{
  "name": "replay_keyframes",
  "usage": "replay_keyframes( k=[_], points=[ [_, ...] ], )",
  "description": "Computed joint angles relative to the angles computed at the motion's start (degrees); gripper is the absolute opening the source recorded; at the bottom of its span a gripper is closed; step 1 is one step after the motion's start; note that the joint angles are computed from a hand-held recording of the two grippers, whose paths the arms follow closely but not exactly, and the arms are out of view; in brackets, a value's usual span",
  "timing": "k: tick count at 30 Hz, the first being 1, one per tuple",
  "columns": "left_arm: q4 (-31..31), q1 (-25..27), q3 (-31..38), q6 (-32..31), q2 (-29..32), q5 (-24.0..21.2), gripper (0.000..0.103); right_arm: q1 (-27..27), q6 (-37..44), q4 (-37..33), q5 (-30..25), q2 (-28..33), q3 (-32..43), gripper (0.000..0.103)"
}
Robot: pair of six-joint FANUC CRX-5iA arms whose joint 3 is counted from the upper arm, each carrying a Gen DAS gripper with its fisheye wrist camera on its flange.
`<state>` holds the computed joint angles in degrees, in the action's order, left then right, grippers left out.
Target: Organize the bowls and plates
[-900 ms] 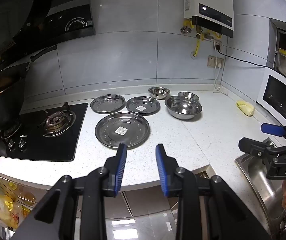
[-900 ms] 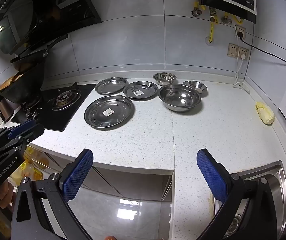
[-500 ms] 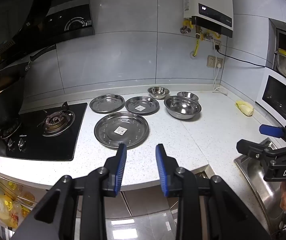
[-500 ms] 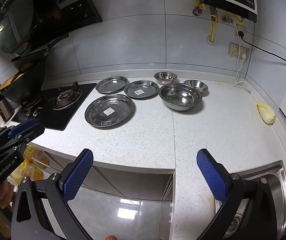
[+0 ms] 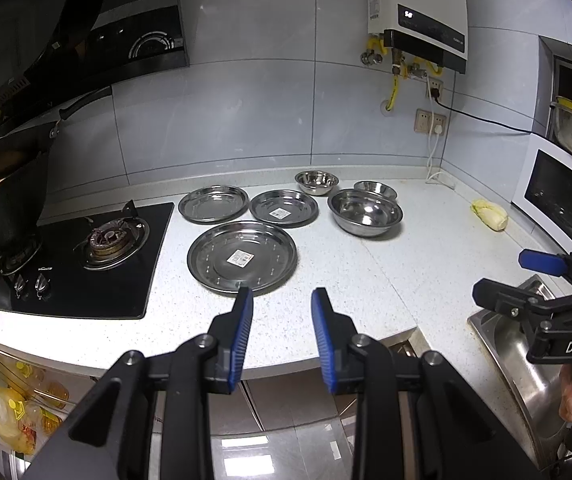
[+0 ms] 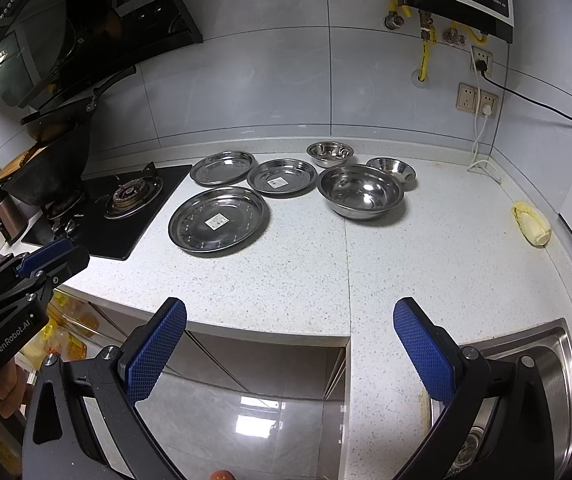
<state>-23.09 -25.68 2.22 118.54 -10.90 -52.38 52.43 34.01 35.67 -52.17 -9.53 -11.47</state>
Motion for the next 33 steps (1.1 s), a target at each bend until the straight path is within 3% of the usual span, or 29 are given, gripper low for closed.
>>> replay_keyframes(
  k=[33],
  points=[
    [0.78,0.45,-1.02,0.72,0.02,0.23,0.029,0.40,-0.34,0.35,-0.25,0.43,0.26,0.102]
  ],
)
